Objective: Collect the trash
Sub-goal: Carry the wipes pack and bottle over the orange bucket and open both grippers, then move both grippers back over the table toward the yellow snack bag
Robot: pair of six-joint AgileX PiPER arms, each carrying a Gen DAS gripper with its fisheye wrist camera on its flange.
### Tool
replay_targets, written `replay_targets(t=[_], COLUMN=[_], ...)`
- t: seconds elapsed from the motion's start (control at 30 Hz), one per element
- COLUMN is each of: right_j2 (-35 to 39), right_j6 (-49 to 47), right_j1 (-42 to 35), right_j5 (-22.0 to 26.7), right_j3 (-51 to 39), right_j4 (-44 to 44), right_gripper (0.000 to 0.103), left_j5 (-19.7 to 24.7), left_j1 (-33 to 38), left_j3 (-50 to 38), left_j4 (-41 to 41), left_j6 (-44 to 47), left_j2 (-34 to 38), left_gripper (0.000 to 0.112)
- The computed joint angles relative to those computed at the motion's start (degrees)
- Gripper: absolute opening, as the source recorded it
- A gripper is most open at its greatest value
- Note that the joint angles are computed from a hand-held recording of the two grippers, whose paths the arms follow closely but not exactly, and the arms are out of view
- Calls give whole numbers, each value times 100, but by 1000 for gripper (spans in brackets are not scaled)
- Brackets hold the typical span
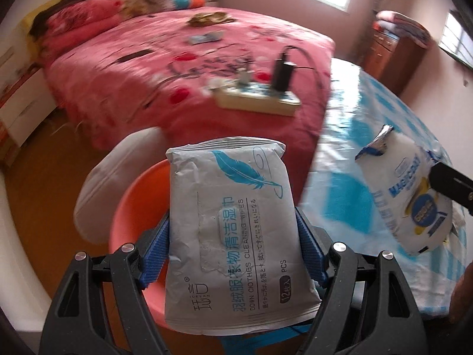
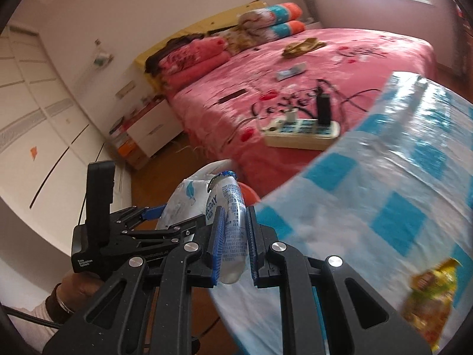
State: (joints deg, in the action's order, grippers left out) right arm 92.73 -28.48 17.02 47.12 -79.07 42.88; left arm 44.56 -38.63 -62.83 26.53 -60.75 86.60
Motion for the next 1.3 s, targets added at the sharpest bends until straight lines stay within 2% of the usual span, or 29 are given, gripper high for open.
replay_targets(t=[0.3, 0.37, 0.43, 0.57, 0.73, 0.87, 1.0, 1.2, 1.3], right_j2=[1052, 1257, 1272, 1016, 320, -328, -789, -1221, -1402], right_j6=[392, 583, 580, 580, 604, 582, 438, 72, -81], right_j1=[846, 949, 899, 681, 677, 759, 774, 687, 679], right_j5=[87, 71, 11, -153, -865, -1487, -1919, -2183, -2390], right_j3=[-1089, -1223, -1091, -604, 187, 930, 1512, 2042, 2248], right_j4=[-102, -208, -58, 57, -330, -620, -779, -639, -647], right_gripper=[19, 47, 61, 76, 89, 92, 93, 93, 93], left_j5=[-401, -381, -434, -529, -852, -1085, -1120, -801, -517], left_j1=[677, 797, 916, 1037, 823, 584, 278, -182, -341], left_j3=[960, 1034, 1159, 1301, 1525, 1651, 1621, 1405, 1132], left_j4=[-183, -195, -212, -86, 783, 1397, 1805, 2106, 1723], left_j6=[-135, -191, -231, -395, -1210, -1815, -2263, -2587, -2221], left_j2=[-377, -308, -316, -408, -655, -794, -836, -846, -724], left_gripper=[78, 79, 80, 82, 83, 85, 85, 85, 85])
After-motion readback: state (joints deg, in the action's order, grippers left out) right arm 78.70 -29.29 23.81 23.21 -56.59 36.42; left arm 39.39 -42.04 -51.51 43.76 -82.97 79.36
